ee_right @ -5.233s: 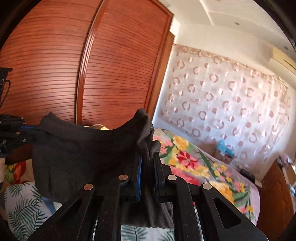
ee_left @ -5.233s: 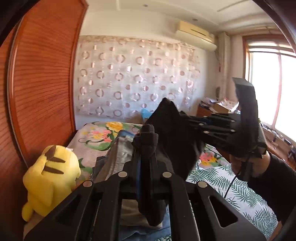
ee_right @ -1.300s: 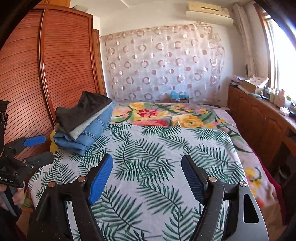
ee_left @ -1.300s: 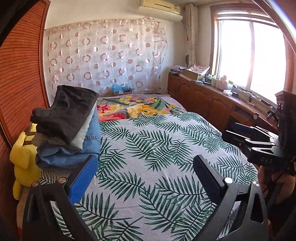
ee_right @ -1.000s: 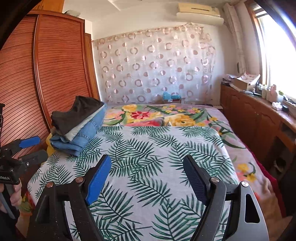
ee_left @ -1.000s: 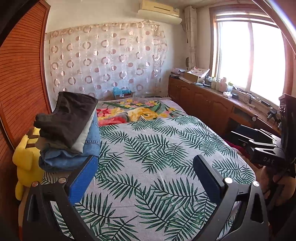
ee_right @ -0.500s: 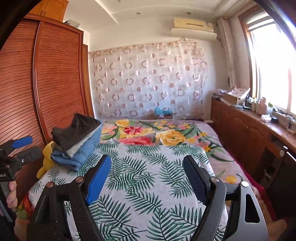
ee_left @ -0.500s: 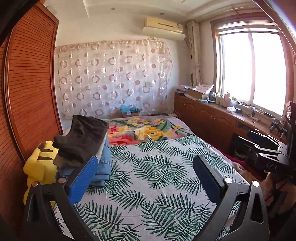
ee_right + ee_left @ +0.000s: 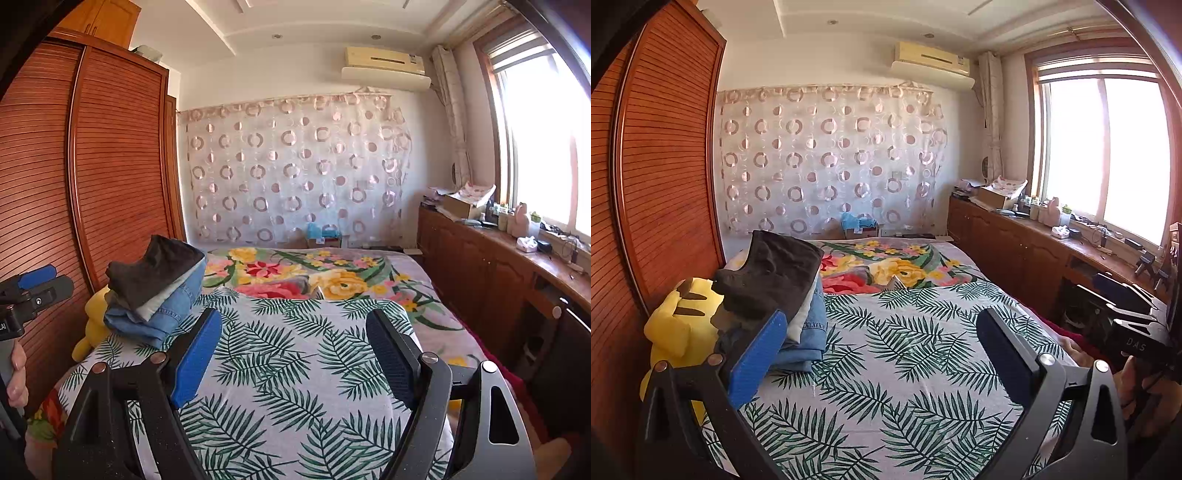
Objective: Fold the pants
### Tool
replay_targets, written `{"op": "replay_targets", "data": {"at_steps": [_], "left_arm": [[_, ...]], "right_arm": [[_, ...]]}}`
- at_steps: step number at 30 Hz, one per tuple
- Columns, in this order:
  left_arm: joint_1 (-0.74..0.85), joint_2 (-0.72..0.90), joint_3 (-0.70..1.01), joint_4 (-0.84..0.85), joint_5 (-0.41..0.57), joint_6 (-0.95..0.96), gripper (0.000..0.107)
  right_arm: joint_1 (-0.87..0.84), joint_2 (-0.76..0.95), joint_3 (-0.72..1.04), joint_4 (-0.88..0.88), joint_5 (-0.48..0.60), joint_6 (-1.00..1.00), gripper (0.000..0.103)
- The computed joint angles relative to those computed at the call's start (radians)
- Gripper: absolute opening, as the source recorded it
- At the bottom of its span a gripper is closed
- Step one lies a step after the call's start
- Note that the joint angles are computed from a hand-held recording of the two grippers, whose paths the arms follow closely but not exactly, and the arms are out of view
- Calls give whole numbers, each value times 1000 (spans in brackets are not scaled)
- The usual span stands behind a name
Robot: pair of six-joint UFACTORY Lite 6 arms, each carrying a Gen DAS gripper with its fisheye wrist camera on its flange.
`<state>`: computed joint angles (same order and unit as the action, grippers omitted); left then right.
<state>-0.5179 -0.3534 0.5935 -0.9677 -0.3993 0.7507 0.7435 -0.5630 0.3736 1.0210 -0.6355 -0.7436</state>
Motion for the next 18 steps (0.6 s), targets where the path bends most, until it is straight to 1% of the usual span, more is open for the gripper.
{"op": "replay_targets", "data": {"at_steps": [6, 18], "left_arm": [[2, 3, 1, 7, 3, -7, 103], [2, 3, 2, 2, 4, -1, 103]], "right_arm": [[-26, -35, -1, 8, 33, -30, 82], [-10, -43, -3, 27, 21, -46, 82]]}}
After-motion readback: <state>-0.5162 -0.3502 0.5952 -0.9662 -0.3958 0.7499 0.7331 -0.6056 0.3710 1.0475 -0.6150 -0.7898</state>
